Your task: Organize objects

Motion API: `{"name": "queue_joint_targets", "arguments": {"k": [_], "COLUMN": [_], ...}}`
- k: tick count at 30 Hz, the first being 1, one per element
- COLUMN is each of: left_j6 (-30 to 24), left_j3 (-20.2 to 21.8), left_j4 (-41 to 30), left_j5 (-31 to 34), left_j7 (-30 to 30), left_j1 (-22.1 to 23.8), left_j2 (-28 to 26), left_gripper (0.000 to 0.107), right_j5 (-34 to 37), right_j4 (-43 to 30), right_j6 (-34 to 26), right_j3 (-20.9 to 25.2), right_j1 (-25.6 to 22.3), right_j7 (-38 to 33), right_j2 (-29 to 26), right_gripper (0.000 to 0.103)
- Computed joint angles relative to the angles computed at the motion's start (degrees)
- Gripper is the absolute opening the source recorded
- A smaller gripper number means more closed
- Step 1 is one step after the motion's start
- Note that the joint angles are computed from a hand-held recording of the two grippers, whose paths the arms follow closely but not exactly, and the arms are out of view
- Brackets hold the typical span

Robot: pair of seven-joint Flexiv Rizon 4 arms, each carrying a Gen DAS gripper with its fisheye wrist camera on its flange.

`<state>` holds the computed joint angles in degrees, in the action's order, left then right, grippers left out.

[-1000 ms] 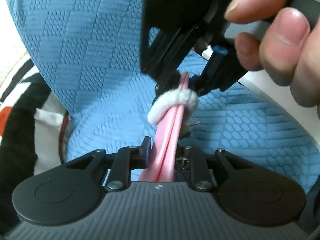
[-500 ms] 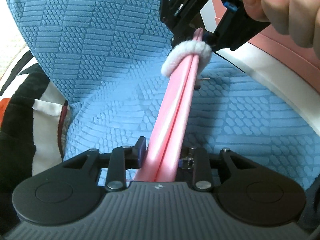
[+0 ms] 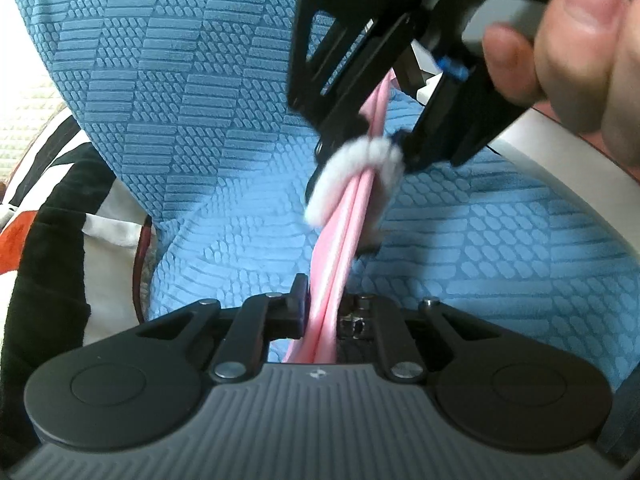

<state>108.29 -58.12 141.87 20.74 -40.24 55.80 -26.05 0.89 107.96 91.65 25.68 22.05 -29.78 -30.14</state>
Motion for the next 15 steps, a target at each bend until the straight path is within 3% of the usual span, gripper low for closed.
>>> {"name": "queue_joint_targets", "arguments": {"k": [3,7,11,15], "left_j6": [-1.35,-2.44,-5.11,-7.45], "left_j3": [-1.38,-3.42,-5.96,-9.33], "left_j4": [0.02,0.2,0.13,-0.04], "left_j5": [-0.82,-2.07,-3.91,-5.72], "left_j7": [-0.42,-1.09,-1.45,-2.19], "left_j1": [1.0,2.56,4.42,6.8], "left_j2": [0.03,0.02,-0.26,-1.36], "left_gripper": [0.014,0.014,0.014,0.014], "right_j5": [-0.81,-0.62,-0.67,-2.92], "right_j4": [-0.22,-1.29,-1.29,-0.76], "right_j6": [-0.98,-1.68,-2.58,-3.31], "right_j3": [-1.85,-0.09,-1.53,-6.72], "right_j1": [1.9,1.02,2.29,6.44], "right_j7": [0.44,-0.72,-0.59,0.48], "right_j2": [0.24,-0.76,-0.31,1.39], "right_gripper": [0.021,0.021,0.023,0.028]}}
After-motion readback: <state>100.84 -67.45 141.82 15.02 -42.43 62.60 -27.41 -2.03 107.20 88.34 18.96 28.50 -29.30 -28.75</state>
